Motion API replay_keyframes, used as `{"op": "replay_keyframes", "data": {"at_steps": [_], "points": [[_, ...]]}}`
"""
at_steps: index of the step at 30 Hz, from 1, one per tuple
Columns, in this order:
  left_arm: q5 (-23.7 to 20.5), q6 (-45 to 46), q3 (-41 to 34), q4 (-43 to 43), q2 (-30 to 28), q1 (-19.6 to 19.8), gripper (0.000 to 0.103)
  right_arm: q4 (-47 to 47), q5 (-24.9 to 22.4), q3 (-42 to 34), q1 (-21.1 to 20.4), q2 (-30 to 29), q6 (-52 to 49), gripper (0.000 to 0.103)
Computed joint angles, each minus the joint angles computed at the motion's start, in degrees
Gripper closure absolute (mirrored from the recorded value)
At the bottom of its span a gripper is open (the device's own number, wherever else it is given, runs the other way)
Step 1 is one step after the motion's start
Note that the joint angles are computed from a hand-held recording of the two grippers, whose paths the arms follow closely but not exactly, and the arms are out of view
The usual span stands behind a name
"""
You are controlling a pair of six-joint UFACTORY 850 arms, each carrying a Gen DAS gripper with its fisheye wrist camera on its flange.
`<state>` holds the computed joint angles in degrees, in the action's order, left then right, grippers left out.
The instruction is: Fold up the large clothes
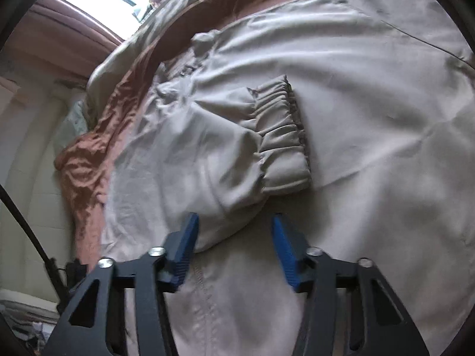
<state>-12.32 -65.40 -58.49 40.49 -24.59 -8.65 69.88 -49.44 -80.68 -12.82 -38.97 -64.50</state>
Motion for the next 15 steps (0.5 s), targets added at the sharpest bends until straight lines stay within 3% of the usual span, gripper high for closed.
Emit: {"op": "replay_keyframes", "data": {"at_steps": [6,15], "points": [[0.3,3.4,-1.4,-3.2,-1.8,0.6,0.061,-1.3,5.1,-3.8,1.3,-2.2,3.8,0.083],[-1.0,-3.8,-0.9,1.3,-0.8,-0.4,0.061,-2.5,12.5,-3.3,2.7,-0.3,5.2,0.083]]}}
